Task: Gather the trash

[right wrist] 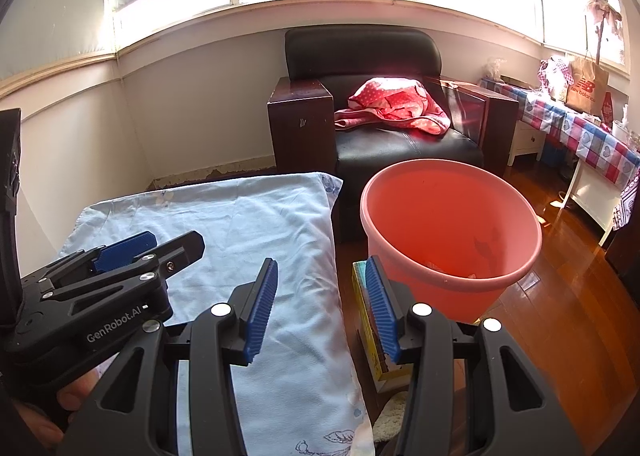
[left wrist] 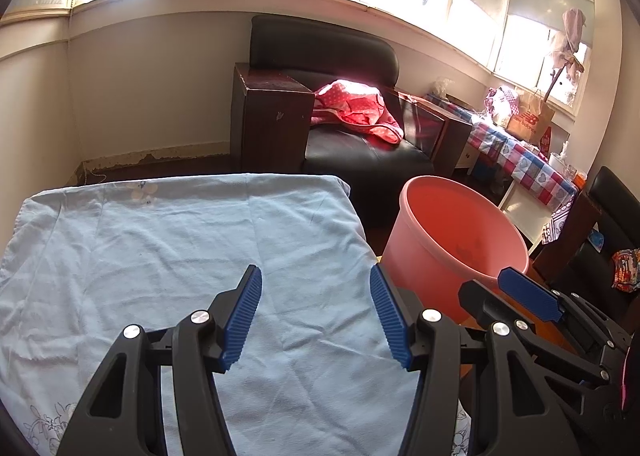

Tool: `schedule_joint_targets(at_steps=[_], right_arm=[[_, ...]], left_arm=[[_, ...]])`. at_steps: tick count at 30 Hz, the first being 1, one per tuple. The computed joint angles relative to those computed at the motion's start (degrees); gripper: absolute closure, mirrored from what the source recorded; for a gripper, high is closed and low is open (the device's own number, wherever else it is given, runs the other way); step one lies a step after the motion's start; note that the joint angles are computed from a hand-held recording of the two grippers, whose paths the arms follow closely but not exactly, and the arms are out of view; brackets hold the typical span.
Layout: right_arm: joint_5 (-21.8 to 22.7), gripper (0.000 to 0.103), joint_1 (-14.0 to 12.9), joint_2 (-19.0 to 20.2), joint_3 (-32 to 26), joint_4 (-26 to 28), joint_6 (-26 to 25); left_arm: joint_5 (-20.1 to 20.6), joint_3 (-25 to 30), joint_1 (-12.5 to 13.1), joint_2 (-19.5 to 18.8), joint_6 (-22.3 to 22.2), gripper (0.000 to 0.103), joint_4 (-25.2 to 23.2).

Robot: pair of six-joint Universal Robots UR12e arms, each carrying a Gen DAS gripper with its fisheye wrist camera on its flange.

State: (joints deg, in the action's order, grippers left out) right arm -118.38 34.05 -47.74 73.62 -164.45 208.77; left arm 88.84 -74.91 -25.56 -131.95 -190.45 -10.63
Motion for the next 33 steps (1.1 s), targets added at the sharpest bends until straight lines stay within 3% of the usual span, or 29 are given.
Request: schedule_joint_targets(at_steps=[33], right_arm=[[0.9,0.056,-0.4,0.3,-0.4,1.2,0.4]], left_arm=[[-0.6,1.0,0.1,-0.8,0.2,0.048,-1.9]])
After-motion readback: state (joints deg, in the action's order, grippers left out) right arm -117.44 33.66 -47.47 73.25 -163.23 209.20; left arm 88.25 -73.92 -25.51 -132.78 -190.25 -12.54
